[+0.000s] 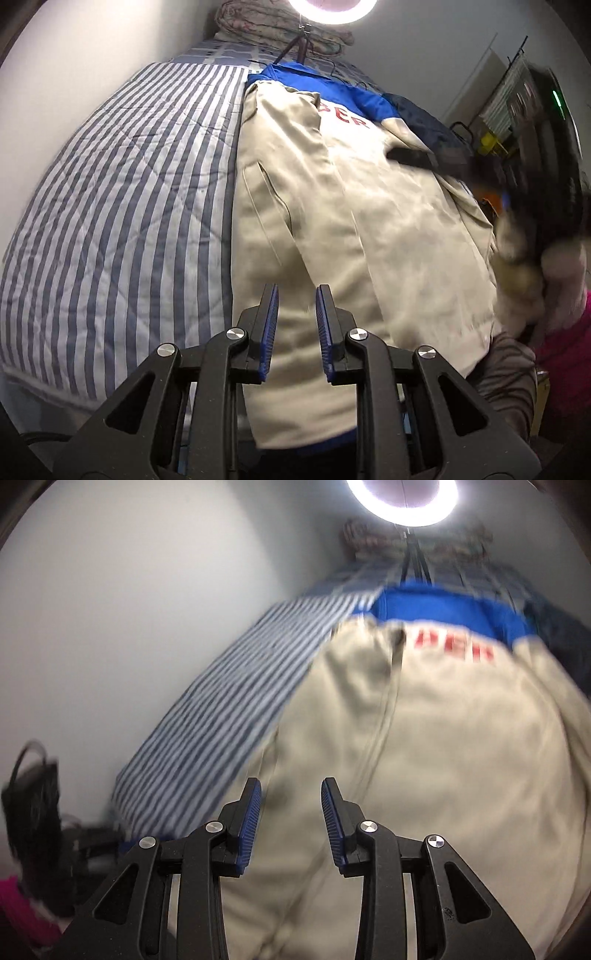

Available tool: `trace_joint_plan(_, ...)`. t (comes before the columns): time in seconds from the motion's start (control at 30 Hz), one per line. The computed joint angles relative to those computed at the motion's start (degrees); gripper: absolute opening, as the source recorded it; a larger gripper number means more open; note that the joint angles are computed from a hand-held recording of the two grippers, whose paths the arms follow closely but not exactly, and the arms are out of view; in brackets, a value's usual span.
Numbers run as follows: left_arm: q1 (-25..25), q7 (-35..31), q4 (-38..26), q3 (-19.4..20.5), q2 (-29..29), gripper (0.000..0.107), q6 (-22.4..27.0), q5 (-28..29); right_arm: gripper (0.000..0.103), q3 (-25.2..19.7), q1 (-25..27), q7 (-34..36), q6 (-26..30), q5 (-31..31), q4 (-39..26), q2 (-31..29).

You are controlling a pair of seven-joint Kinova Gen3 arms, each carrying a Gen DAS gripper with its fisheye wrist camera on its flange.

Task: Fold large clothes

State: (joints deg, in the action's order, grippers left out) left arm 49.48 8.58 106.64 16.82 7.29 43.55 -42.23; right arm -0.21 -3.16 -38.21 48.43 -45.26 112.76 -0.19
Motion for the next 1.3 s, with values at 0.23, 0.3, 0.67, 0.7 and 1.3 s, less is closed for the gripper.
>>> trace_joint_plan(0.23,-2.1,0.8,-0.3,-1.2,0.0,0.019,-2.1,0.0,0.024,-5.4,-3.3,-10.1,-7.0,5.9,-15.2,14.3)
trace_joint_plan(0.3,-2.6,-0.1,-0.4,-1.4,0.7,0.019,-3.1,0.5,0.024,-6.4,-3.1,-12.3,-8.2,6.6,-17.9,17.7)
trace_joint_plan(0.67,-6.1,-20.9,-2.8,-2.3,6.4,0.019,-10.0,17.5,0.02,-4.9,-10.7,-31.0,-9.7,23.4,-30.9,32.4)
trace_joint_plan(0.7,-6.4,-22.3,-2.5,-2.4,6.8,0.019,-10.6,19.2,0.021,-5.1,-10.8,-31.7,-10.3,24.4,-30.6,33.3)
trace_joint_plan(1.3,0.3,-10.1,4.3,-6.1,-2.2,0.019,-14.3,9.0,0.023,-13.9,14.9,-10.8,2.5,4.7,-14.3,6.4)
